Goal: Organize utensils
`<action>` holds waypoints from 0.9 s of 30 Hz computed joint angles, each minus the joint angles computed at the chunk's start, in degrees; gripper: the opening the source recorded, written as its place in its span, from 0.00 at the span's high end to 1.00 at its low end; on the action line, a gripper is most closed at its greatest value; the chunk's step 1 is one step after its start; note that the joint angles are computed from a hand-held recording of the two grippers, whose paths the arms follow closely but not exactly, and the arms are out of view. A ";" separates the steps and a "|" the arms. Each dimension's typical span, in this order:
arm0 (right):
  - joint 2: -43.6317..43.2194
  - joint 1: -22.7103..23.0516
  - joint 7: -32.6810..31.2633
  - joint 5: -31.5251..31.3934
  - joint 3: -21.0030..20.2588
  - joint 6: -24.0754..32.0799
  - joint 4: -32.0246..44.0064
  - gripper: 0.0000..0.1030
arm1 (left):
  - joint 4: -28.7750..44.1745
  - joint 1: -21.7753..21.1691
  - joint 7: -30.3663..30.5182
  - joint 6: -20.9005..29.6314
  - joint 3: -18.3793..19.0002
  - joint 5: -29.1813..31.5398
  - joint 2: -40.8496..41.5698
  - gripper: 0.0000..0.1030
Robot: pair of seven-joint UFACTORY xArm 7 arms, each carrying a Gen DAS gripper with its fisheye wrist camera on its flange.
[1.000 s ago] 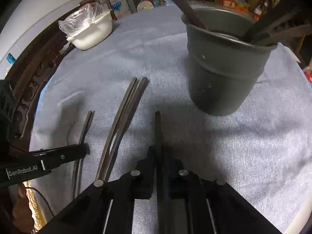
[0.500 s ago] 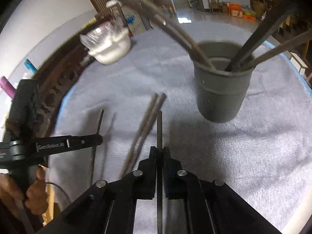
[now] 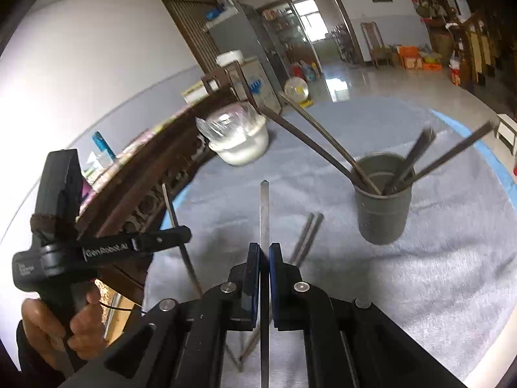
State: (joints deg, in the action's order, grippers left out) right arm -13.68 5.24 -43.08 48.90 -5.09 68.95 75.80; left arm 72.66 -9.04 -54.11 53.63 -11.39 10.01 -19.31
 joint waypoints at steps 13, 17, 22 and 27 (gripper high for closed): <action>-2.08 -0.23 -1.13 2.62 -2.00 0.43 0.29 0.94 | 5.22 -0.92 -2.32 3.33 -3.39 8.26 1.91 0.94; -1.81 -0.51 -1.42 3.51 -2.57 1.05 1.23 0.94 | 6.33 -1.51 -2.64 3.76 -3.77 9.33 2.28 0.94; -1.32 -1.12 -1.61 4.24 -3.13 1.81 2.14 0.94 | 6.94 -2.20 -2.46 4.11 -3.55 9.31 2.36 0.94; -0.67 -2.39 -1.41 4.80 -3.71 2.79 2.97 0.94 | 3.49 -2.12 -1.47 3.11 -0.78 4.41 0.64 0.94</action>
State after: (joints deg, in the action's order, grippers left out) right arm -14.35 2.85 -44.49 53.69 -8.80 71.73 78.76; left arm 76.15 -11.16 -55.58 56.74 -12.17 14.43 -18.68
